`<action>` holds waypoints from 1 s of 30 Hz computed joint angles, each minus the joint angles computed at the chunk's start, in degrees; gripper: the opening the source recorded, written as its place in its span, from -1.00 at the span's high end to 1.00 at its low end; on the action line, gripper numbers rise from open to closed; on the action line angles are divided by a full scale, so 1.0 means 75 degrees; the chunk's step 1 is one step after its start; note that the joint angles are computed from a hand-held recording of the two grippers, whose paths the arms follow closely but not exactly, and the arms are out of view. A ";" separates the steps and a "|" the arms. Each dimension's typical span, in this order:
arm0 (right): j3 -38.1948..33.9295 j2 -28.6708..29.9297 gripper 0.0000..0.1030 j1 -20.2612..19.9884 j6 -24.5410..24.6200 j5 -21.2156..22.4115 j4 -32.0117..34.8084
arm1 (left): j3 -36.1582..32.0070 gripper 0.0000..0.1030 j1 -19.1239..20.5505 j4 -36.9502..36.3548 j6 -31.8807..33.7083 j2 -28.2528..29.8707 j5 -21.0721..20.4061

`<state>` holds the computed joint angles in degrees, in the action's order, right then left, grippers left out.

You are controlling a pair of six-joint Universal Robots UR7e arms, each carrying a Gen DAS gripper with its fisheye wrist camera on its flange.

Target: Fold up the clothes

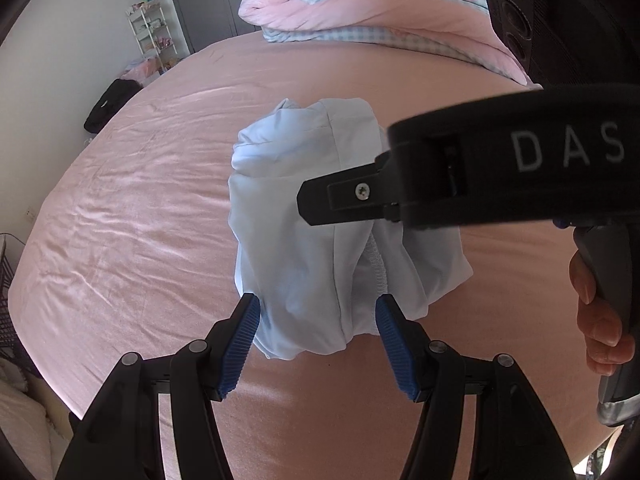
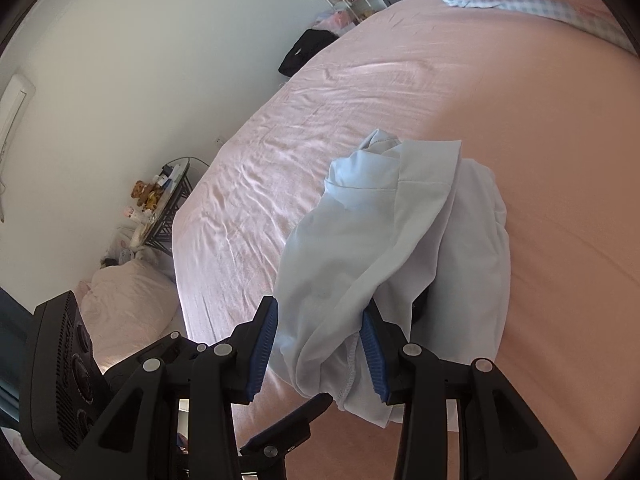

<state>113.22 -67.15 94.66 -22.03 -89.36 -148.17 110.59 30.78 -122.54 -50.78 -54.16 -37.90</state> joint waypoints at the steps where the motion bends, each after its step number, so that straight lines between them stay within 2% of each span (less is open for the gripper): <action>1: -0.0054 0.0045 0.21 -0.0032 0.0041 0.0058 0.0167 | 0.0011 -0.12 0.0013 -0.0051 -0.0014 -0.0009 -0.0031; 3: -0.0159 0.0136 0.22 -0.0096 0.0132 0.0177 0.0484 | 0.0020 -0.12 0.0039 -0.0123 -0.0043 -0.0019 -0.0076; 4: -0.0148 0.0149 0.35 -0.0148 0.0285 0.0286 0.0472 | 0.0014 -0.12 0.0052 -0.0134 -0.0057 -0.0017 -0.0087; 5: -0.0156 0.0152 0.75 -0.0221 0.0410 0.0503 0.0531 | 0.0012 -0.12 0.0062 -0.0115 -0.0066 -0.0014 -0.0073; 6: -0.0167 0.0155 0.87 -0.0289 0.0526 0.0708 0.0590 | 0.0008 -0.12 0.0060 -0.0089 -0.0078 -0.0008 -0.0045; 10: -0.0239 0.0114 0.87 -0.0328 0.0599 0.1161 0.0898 | 0.0052 -0.12 0.0055 -0.0171 -0.0132 0.0008 0.0100; 14: -0.0294 0.0081 0.88 -0.0373 0.0731 0.1703 0.1136 | 0.0341 -0.11 0.0084 -0.1085 0.0109 -0.0109 0.0027; 15: -0.0297 0.0073 0.88 -0.0376 0.0739 0.1776 0.1170 | 0.0372 -0.05 0.0095 -0.1135 0.0093 -0.0133 0.0025; 16: -0.0304 0.0073 0.88 -0.0365 0.0717 0.1792 0.1196 | 0.0400 0.14 0.0105 -0.1164 0.0069 -0.0157 0.0026; 19: -0.0313 0.0074 0.88 -0.0361 0.0726 0.1780 0.1232 | 0.0563 0.49 0.0161 -0.1432 0.0027 -0.0297 -0.0055; 22: -0.0290 0.0048 0.88 -0.0378 0.0639 0.1725 0.1190 | 0.0851 0.68 0.0261 -0.2168 0.0206 -0.0533 -0.0377; 24: -0.0289 0.0012 0.87 -0.0395 0.0502 0.1733 0.1264 | 0.0999 0.73 0.0338 -0.2541 0.0300 -0.0684 -0.0588; 26: -0.0285 -0.0038 0.86 -0.0399 0.0355 0.1711 0.1360 | 0.1019 0.75 0.0428 -0.2499 0.0219 -0.0789 -0.0751; 28: -0.0228 -0.0106 0.79 -0.0212 0.0016 0.1037 0.1212 | 0.1122 0.76 0.0553 -0.2761 0.0190 -0.0935 -0.1055; 30: -0.0095 -0.0166 0.51 -0.0107 -0.0367 0.0553 0.0990 | 0.1247 0.76 0.0596 -0.2994 0.0150 -0.1067 -0.1219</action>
